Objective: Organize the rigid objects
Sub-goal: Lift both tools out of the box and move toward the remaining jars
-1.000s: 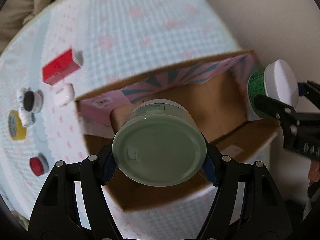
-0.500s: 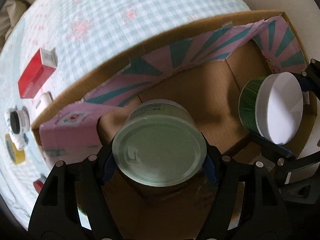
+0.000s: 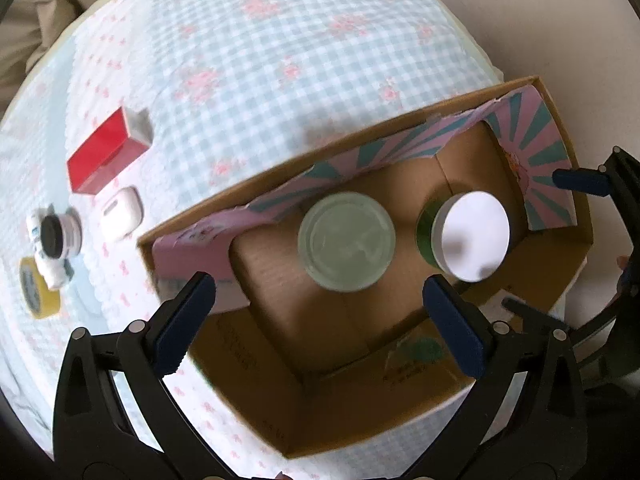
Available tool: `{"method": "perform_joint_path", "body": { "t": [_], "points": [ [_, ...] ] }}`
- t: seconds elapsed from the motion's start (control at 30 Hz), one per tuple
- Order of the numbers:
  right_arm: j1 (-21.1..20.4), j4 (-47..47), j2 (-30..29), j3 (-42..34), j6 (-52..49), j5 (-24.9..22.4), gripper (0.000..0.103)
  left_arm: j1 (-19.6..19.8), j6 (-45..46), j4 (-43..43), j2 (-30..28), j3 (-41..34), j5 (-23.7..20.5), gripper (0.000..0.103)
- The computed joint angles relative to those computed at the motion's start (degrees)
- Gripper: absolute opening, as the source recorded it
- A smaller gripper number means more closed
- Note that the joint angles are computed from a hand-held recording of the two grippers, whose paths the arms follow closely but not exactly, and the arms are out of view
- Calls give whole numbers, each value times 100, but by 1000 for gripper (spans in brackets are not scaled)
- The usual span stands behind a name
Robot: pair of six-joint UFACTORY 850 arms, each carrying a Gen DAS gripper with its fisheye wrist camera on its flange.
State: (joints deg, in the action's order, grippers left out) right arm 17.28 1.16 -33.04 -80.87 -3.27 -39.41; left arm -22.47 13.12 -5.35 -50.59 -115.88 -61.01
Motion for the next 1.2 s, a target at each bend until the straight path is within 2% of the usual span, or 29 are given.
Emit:
{"method": "perform_joint_path", "body": {
  "t": [0.1, 0.2, 0.3, 0.43, 0.63, 0.83, 1.03, 1.2],
  "points": [
    [12, -75, 128, 97, 307, -52, 103, -27, -20, 60, 70, 14, 10, 103],
    [18, -230, 260, 134, 563, -35, 103, -42, -91, 36, -75, -442, -186, 103],
    [78, -420, 457, 218, 728, -47, 103, -18, -67, -27, 137, -285, -68, 103],
    [256, -1144, 679, 238, 1351, -108, 103, -10, -49, -37, 476, -46, 135, 103],
    [457, -1478, 1046, 179, 1939, -133, 103, 134, -136, -89, 1206, 497, 458, 103],
    [779, -1906, 1246, -177, 2436, -89, 103, 525, -256, -188, 2152, 1214, 897, 103],
    [1113, -2086, 1096, -774, 3168, -16, 103, 1107, -541, -82, 2965, 1891, 1376, 103],
    [1489, -2524, 843, -1358, 4006, -3, 103, 1620, -678, -43, 3420, 2265, 1604, 103]
  ]
}}
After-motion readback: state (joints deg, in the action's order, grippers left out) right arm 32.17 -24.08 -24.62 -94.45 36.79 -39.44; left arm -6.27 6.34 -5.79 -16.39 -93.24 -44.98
